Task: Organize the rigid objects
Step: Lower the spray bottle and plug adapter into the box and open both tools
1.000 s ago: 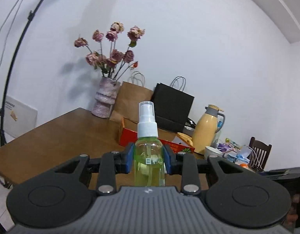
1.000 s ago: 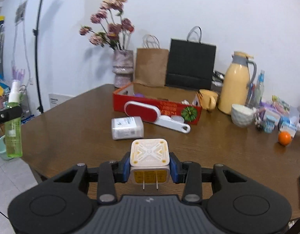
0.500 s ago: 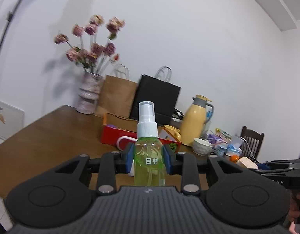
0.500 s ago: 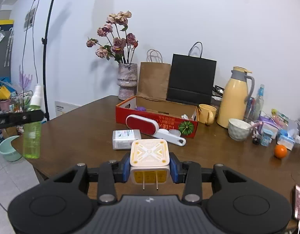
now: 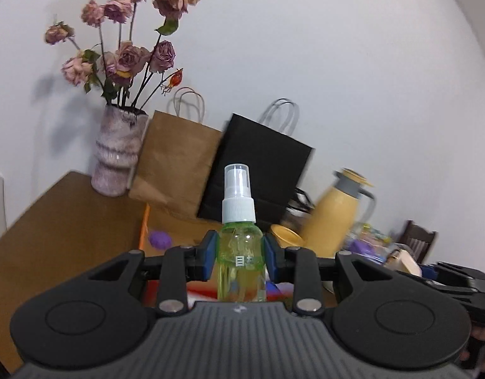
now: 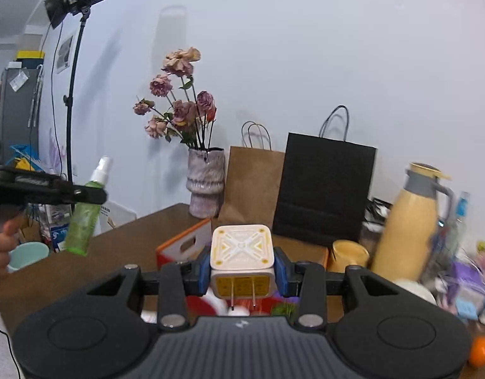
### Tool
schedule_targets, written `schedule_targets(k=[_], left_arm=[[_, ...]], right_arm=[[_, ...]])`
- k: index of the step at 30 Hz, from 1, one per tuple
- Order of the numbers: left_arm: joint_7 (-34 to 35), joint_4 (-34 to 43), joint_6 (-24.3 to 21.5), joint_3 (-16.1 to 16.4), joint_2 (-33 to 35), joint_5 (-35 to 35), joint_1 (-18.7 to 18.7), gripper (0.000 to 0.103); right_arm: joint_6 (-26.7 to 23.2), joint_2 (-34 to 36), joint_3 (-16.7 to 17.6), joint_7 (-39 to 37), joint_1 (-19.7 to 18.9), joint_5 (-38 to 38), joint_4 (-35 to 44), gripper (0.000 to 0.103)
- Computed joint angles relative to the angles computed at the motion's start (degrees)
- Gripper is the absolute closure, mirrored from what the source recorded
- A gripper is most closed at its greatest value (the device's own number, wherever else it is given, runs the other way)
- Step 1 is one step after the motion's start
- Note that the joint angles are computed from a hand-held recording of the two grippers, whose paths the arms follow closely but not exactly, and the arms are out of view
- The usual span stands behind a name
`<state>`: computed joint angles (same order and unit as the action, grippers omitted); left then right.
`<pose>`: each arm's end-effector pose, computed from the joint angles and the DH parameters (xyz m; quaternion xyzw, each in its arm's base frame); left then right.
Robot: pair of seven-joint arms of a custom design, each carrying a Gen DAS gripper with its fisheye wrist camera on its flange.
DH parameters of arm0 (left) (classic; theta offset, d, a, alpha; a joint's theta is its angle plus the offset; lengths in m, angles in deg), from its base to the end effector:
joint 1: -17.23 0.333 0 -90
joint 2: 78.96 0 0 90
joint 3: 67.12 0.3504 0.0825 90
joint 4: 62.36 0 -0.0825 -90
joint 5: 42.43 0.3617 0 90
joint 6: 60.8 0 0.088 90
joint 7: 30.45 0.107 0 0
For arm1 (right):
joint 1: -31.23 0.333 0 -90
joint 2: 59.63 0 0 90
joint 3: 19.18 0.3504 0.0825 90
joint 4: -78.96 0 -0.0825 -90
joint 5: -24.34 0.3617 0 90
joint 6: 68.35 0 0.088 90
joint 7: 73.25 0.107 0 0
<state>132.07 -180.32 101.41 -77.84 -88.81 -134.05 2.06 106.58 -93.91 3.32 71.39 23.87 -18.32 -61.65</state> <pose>0.4809 -0.1851 0.6169 -0.4575 0.6639 -0.5795 0.1191 0.3471 0.1947 0.6370 -0.6094 0.5530 -0.4005 0.4029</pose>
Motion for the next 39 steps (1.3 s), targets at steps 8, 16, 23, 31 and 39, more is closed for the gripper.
schedule_targets(k=[8,16,23,31,39], left_arm=[[-56.8,29.5,0.9,6.8,30.3,60.7,-7.7,0.071],[-73.6,52.8,-13.2,18.4,49.9,88.9,-14.5,0.071],[-73.3,57.7,-12.6,13.4,53.5,94.4,-11.2,0.038],[-76.6,44.4,-6.6,8.8,44.0,97.8,-7.5,0.029],[-76.6,17.1,8.5,5.5,24.8,96.8,-4.1,0.019]], right_arm=[[3.8,27.6,-19.0,-17.7,14.3,15.0,16.6,0.065],[-7.5,49.2,-20.9,-24.1,14.9,24.4,34.5,0.065],[-15.7,55.3,-21.6,-31.2,16.2,28.7,42.6,0.054],[-10.6,48.9,-26.6,-22.4,19.7,20.4,36.1,0.045],[-6.9,29.6,-24.3,-6.3,18.4,3.9,18.6,0.03]])
